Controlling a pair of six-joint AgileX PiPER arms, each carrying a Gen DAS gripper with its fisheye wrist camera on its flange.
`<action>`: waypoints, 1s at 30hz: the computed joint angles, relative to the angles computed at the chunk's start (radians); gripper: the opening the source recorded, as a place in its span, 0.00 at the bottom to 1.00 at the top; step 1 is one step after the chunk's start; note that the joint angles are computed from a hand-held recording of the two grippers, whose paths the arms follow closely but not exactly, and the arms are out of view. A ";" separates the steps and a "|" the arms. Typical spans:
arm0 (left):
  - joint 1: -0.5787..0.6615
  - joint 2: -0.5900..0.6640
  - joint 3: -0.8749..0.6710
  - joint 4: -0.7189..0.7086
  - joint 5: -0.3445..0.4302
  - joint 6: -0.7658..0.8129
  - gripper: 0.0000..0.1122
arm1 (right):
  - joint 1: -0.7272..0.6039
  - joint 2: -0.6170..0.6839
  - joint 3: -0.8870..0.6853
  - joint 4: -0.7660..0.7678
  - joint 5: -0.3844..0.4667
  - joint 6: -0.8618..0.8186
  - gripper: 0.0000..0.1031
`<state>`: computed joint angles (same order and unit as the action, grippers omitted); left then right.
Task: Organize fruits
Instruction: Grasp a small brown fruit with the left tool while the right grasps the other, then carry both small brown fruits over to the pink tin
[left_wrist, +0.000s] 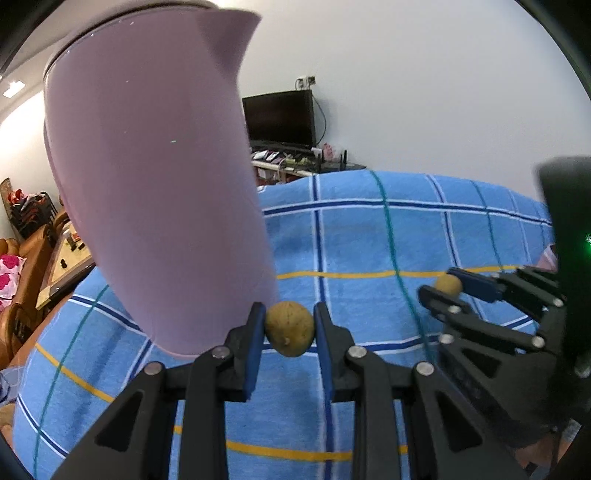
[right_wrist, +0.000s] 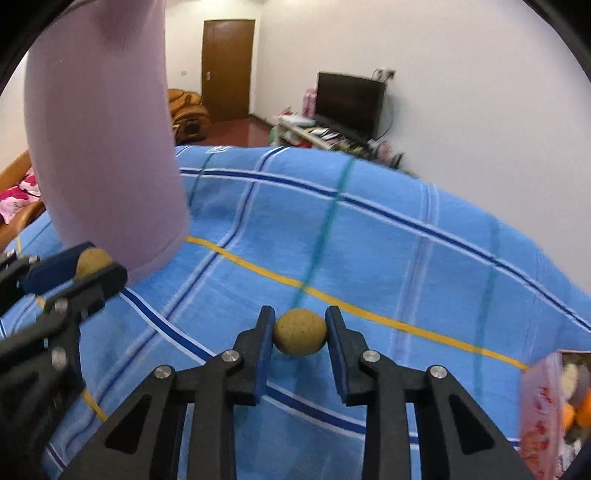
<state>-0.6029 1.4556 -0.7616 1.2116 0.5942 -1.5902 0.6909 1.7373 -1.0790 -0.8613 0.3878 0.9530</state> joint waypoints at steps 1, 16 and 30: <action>-0.011 0.002 0.002 0.015 0.003 -0.026 0.25 | 0.000 -0.026 0.034 -0.063 -0.001 0.062 0.29; -0.121 0.019 0.015 0.103 0.128 -0.238 0.25 | 0.062 -0.278 0.335 -0.763 0.072 0.796 0.29; -0.287 0.022 0.015 0.097 0.263 -0.370 0.25 | 0.041 -0.361 0.417 -0.787 0.042 0.840 0.29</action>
<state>-0.8899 1.4777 -0.7461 1.3086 0.8573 -1.9604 0.7320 1.3762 -0.6620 -1.6486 0.4295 1.7932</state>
